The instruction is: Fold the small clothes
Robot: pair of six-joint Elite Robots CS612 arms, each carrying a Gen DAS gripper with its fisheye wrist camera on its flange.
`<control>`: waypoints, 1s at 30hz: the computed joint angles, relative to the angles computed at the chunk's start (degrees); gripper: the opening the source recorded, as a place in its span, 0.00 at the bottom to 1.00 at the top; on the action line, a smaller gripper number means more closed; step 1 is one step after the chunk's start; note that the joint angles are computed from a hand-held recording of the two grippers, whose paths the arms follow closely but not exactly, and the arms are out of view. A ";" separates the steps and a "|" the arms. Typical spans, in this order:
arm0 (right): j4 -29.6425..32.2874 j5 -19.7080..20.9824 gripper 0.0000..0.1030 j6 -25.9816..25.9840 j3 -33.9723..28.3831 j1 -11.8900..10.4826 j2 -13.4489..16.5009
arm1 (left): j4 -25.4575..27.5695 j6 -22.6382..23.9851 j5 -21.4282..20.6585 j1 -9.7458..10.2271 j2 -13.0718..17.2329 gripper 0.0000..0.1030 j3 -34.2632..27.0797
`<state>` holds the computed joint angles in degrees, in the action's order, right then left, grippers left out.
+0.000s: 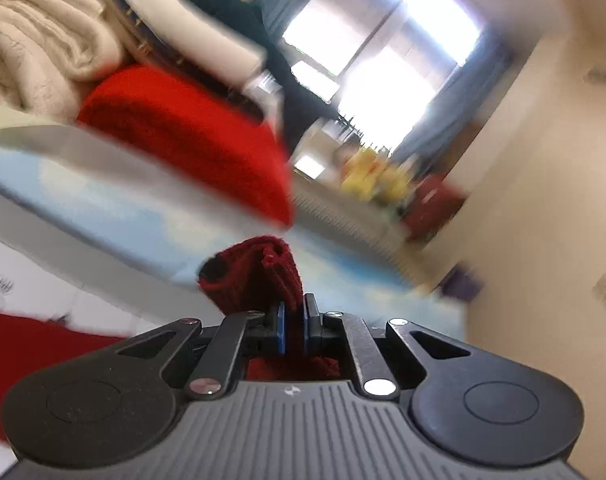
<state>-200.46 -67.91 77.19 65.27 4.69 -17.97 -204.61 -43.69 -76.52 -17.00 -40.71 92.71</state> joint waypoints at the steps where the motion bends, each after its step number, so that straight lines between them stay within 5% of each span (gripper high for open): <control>1: 4.09 -0.49 0.16 -1.54 0.60 0.17 -0.59 | 6.00 -4.32 -1.54 0.74 -0.28 0.08 0.15; 4: 21.38 0.15 0.22 -5.86 1.39 0.21 -2.49 | 24.00 -19.77 -6.15 2.36 -0.69 0.08 0.31; 6: 27.68 1.05 0.27 -7.54 1.30 0.24 -3.25 | 30.76 -20.97 -8.42 2.83 -0.64 0.08 -0.45; 10: 30.65 1.09 0.28 -16.00 1.59 0.91 -5.31 | 27.48 -19.48 -6.25 2.64 -0.79 0.08 -0.14; 13: 27.24 2.14 0.28 -20.69 1.90 1.13 -5.72 | 24.84 -17.54 -2.00 1.92 -1.16 0.08 0.26; 16: 21.51 2.85 0.28 -22.32 0.24 1.15 -4.18 | 19.39 -13.61 2.14 1.02 -1.41 0.08 1.00; 18: 22.95 4.85 0.29 -23.70 -3.22 0.71 -1.92 | 14.97 -10.67 5.10 0.24 -1.36 0.08 1.42; 20: 32.96 3.69 0.26 -27.27 -6.10 0.72 -1.01 | 18.00 -12.03 4.29 0.54 -1.96 0.10 1.64; 21: 36.46 1.85 0.10 -27.94 -6.08 0.77 -1.34 | 22.48 -15.23 2.28 1.09 -2.32 0.10 1.44; 23: 36.27 1.20 0.09 -24.48 -5.28 0.51 -1.83 | 32.95 -19.86 1.72 1.44 -3.10 0.11 0.80; 25: 34.52 0.56 0.16 -26.56 -5.22 0.66 -2.46 | 37.72 -18.40 6.77 0.55 -3.70 0.11 0.41; 30: 27.18 1.69 0.16 -34.38 -7.21 0.94 -2.07 | 30.44 -13.84 9.93 -0.50 -4.96 0.14 1.66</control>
<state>-173.28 -66.22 42.82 58.05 5.62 -20.04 -174.17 -57.53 -66.59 -17.50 -45.67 94.37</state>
